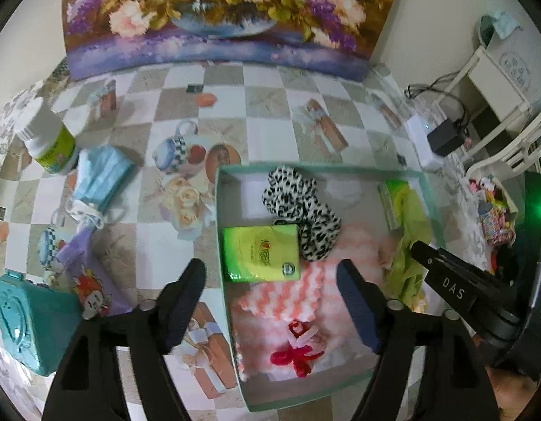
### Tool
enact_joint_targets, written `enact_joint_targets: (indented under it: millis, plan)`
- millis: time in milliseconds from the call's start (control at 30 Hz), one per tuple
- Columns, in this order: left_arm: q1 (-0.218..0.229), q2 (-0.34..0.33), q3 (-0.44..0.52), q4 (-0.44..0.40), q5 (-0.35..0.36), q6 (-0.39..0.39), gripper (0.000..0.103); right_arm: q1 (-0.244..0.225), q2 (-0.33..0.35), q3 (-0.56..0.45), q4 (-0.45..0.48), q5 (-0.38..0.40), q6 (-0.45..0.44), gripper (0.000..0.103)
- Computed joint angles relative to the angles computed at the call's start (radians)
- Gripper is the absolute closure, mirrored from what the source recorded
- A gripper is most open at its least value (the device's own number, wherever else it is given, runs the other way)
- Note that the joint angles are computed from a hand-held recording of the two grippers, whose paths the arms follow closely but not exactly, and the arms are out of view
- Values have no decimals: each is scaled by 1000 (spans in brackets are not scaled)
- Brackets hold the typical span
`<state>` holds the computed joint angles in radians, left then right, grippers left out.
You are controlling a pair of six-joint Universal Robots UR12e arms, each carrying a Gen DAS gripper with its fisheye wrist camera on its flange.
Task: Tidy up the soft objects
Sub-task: 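Carry the tissue pack and yellow-green cloth into the tray and open both tools, then withdraw both tools from the tray back over the pile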
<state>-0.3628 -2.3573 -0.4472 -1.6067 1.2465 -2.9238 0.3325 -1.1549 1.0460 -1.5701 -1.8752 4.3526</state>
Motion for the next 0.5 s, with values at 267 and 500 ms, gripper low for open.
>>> enact_joint_targets:
  millis: [267,500]
  plan:
    - [23,5,7,96,41,-95,11,17,11,-53,18,-69,-6,50]
    - [52,5,5,174,140,-181,8,32,31,-98,19,-113,-41,35]
